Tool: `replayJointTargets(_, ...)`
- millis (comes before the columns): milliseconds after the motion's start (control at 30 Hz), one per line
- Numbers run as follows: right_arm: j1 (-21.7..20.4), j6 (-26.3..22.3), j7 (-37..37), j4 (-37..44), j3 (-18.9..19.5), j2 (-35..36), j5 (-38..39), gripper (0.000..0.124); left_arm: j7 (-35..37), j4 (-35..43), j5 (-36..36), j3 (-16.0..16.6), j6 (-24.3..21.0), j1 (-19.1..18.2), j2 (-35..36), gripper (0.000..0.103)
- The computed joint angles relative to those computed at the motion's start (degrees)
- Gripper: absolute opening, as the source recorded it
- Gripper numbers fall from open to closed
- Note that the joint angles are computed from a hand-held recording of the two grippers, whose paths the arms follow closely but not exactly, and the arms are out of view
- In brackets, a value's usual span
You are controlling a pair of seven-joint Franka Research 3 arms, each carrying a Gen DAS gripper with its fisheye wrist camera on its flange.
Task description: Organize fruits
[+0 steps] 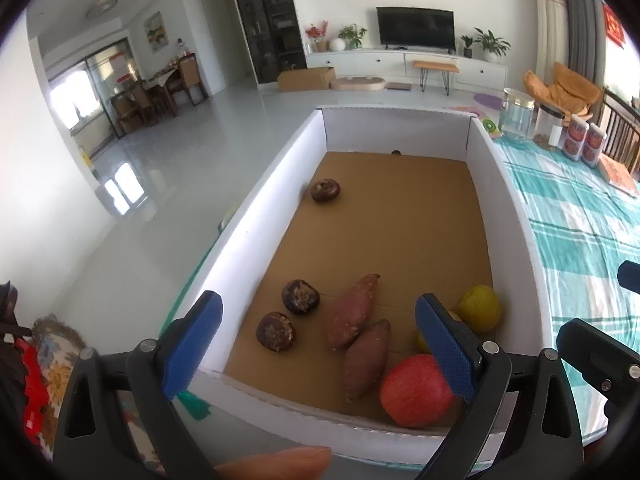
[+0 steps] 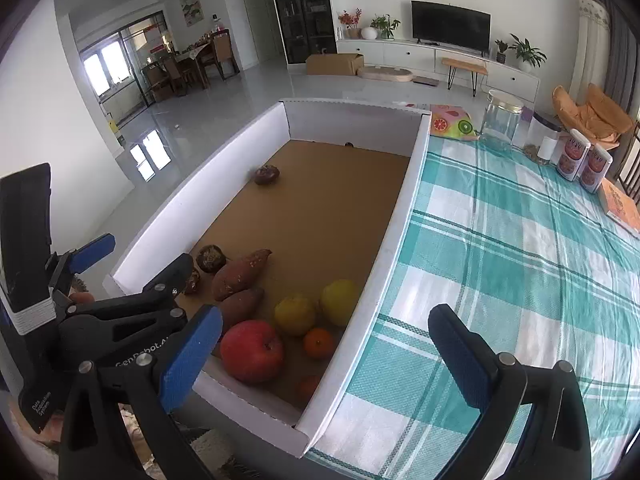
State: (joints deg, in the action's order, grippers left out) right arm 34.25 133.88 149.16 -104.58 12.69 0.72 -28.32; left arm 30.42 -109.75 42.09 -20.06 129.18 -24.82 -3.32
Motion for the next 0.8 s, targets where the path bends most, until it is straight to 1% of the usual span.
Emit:
replayJointTargets(300,0.66,-1.23,-0.51,2.08,-0.46,1.7,0.54,0.103,1.18,-0.33,-1.53,0.48,0.03,0.37,-0.01,0.098)
replayJointTargets(433,1.28,-2.56,-0.46,3.4,-0.66,2.69,-0.91,0.103,0.76,-1.25,-2.39,0.79,0.99,0.91,-0.74,0.098)
replayJointTargets(600,1.89,-3.44,0.21,4.27,-1.15,3.57,-1.21,0.103,0.19,-1.49,-1.3,0.43,0.29,1.22,-1.0,0.098)
replayJointTargets(800,2.27,-3.25,-0.17,4.89,-1.46,4.0,-1.26,0.103,-0.23,-1.46,-0.77,0.31,-0.05,1.31,-0.96,0.098)
